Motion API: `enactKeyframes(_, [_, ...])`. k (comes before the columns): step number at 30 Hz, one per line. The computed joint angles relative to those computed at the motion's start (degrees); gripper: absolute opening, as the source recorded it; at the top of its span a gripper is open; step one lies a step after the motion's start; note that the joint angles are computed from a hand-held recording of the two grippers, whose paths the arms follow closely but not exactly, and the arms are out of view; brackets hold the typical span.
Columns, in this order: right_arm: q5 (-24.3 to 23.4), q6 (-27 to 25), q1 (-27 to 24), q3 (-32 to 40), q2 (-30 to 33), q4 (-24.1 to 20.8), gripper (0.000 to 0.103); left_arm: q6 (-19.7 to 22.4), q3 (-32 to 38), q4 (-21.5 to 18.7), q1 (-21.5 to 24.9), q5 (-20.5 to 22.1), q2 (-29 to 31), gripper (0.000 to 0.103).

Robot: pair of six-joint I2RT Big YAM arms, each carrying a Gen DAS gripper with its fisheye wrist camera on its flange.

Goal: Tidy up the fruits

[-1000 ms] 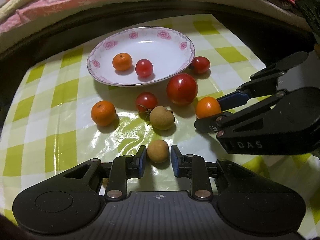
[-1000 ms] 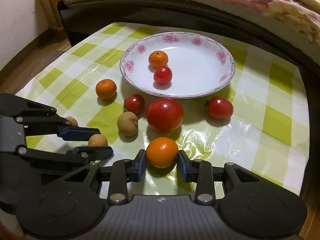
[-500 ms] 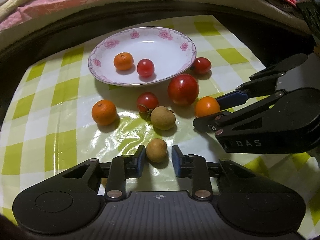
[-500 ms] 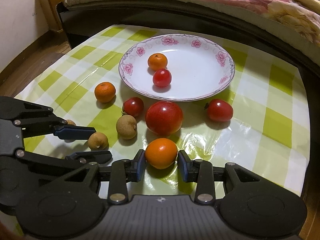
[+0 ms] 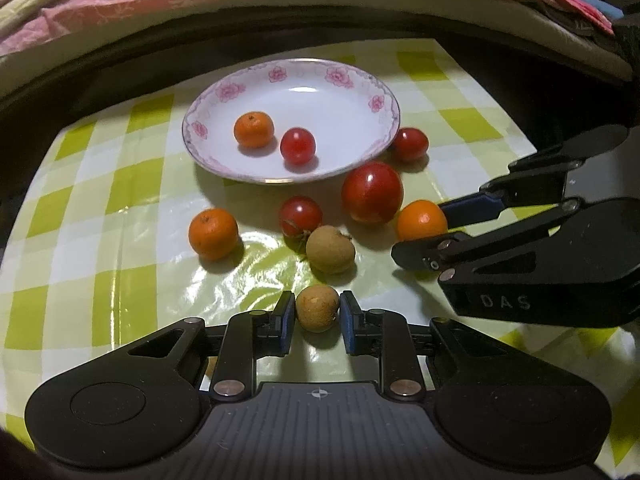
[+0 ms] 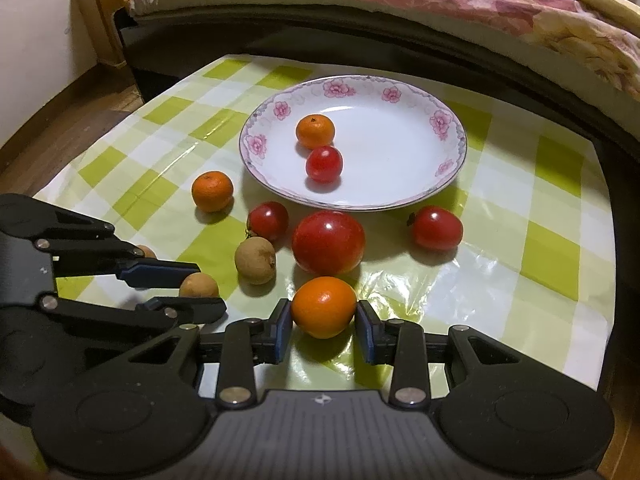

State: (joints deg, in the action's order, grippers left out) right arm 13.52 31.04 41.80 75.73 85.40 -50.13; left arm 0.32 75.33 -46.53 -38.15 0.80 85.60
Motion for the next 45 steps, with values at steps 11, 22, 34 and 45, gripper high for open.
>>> enactKeyframes(11, [0.2,0.9,-0.7,0.3,-0.7,0.4,0.037,-0.8,1.9,0.9,-0.1,-1.3,0.7,0.031])
enactKeyframes(22, [3.1,0.5,-1.5,2.5,-0.3,0.7,0.036,-1.7,5.6,1.5,-0.1,-3.5,2.8,0.030])
enactKeyframes(34, [5.4,0.4,-3.7,5.0,1.5,0.7,0.036,-1.2,11.1,1.8,-0.2,-6.0,6.8,0.029])
enactKeyframes(45, [4.5,-2.0,-6.1,6.5,3.9,2.9,0.036,-2.1,14.4,1.5,0.4,-7.3,10.1,0.029])
